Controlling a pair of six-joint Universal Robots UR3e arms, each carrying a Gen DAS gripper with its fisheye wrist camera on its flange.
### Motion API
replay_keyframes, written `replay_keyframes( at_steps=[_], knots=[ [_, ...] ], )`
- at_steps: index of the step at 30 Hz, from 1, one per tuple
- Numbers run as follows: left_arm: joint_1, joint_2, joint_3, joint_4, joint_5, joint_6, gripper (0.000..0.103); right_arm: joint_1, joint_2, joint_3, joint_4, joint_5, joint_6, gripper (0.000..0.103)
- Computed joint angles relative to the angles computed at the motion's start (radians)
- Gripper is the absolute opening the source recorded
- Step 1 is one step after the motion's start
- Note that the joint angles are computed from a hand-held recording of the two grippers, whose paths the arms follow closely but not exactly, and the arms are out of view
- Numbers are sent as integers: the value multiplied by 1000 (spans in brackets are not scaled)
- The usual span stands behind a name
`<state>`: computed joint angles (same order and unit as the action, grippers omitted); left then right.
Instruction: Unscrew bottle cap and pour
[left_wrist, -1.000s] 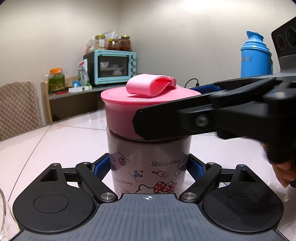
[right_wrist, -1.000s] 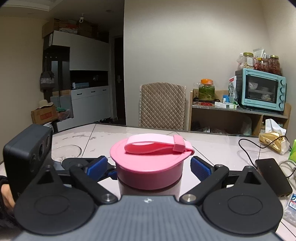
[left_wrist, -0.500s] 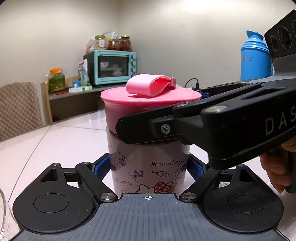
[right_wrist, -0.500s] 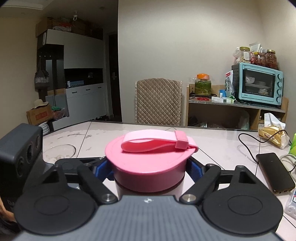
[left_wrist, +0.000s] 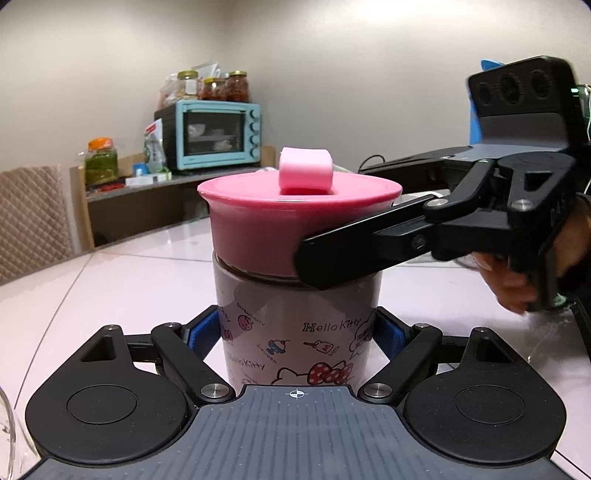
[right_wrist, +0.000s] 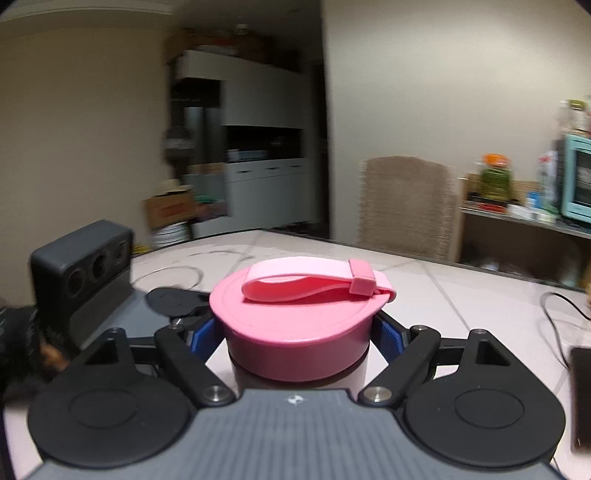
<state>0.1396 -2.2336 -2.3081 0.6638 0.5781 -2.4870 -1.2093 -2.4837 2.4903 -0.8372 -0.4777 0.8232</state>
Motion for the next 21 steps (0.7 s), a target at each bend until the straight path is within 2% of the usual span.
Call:
replay_keyframes(
  at_steps=[5,6,9,13,15,21],
  knots=[
    [1,-4,3,-6,-8,7,89,126,361,-115,-194,-27,-52,85],
    [1,-5,1,-2,-7,5,89,154,451,-165,-213,-40,-69,85],
    [4,-6,-3,-1,-10,6,89,214,576,-268,-229,-58,-57,85],
    [10,-4,-17,6,-14,14,89,209,531,-269,-203,-63,-65,85],
    [24,-23,-75,77,-26,29,89,198,507,-262,-179,-59,-73,85],
    [12,-21,-85,97,-16,13,89,174,466,-258,-137,-53,-86,85]
  ],
)
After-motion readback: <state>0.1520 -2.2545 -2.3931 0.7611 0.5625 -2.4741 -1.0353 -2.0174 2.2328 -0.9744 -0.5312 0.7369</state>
